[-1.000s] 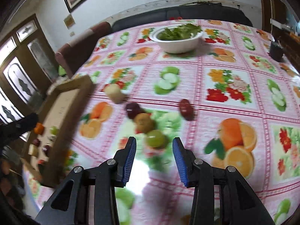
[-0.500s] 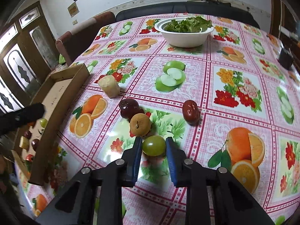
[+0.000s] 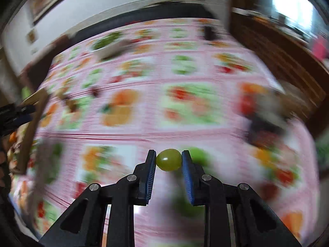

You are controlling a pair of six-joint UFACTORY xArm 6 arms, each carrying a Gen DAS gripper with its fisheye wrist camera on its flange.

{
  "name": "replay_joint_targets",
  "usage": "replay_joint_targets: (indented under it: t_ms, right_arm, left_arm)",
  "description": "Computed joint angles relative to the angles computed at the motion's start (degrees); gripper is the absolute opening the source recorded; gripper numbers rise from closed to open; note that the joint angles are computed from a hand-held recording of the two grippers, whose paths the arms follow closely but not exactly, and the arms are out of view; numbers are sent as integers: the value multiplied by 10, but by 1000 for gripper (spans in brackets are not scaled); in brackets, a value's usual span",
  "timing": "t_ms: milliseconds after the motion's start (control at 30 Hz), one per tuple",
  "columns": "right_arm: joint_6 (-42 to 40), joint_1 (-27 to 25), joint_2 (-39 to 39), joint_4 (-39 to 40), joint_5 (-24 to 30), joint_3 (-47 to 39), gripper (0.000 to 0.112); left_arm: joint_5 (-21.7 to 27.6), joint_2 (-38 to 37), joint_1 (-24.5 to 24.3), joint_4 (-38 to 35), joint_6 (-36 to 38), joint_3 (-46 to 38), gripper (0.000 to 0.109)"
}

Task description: Organize fruits

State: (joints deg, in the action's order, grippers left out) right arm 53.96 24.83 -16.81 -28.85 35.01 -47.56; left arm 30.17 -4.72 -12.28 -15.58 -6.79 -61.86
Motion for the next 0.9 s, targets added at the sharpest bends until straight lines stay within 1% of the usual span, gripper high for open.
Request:
replay_joint_targets:
  t_ms: [33, 100, 233, 300, 333, 367, 433, 467, 500, 600, 633, 667, 700, 800, 833, 867, 900]
  right_arm:
    - [15, -10, -13, -15, 15, 10, 26]
    - [24, -27, -26, -22, 41, 21, 30]
    - [55, -38, -53, -40, 43, 39, 31]
    - [84, -30, -70, -73, 40, 38, 43]
    - [94, -23, -76, -90, 32, 36, 46]
    - [95, -21, -75, -100, 24, 30, 51]
    - [108, -11, -70, -122, 12, 16, 54]
    - [102, -11, -62, -116, -10, 10, 57]
    - [84, -13, -48, -99, -32, 1, 58]
    - [28, -7, 20, -40, -77, -50, 59]
    - [-5, -5, 42, -5, -100, -64, 59]
    - [-58, 5, 78, 49, -127, -91, 59]
    - [-90, 14, 106, 78, -138, -114, 58]
    - [-185, 45, 217, 153, -134, -225, 56]
    - [-199, 51, 241, 165, -132, -249, 55]
    - [-235, 58, 281, 200, -124, -293, 55]
    - [-251, 60, 301, 215, -119, -315, 55]
  left_arm:
    - [1, 0, -3, 1, -1, -1, 52]
    - [2, -1, -8, 3, -1, 0, 52]
    - [4, -3, -5, 26, -20, 3, 52]
    - [6, 1, 1, 33, -28, 0, 52]
    - [7, 4, 4, 38, -33, -3, 52]
    - [7, 8, 7, 43, -38, -6, 52]
    - [8, 16, 11, 52, -46, -13, 52]
    - [11, 23, 13, 55, -48, -20, 52]
    - [13, 28, 15, 56, -49, -26, 52]
    - [15, 48, 17, 64, -58, -46, 52]
    - [18, 57, 18, 69, -63, -56, 52]
    - [19, 68, 18, 68, -64, -68, 52]
    - [20, 76, 18, 67, -63, -77, 52]
    - [32, 108, 16, 86, -77, -114, 52]
    - [34, 117, 16, 85, -78, -123, 52]
    - [35, 124, 17, 87, -80, -131, 52]
    - [36, 131, 17, 90, -84, -138, 52]
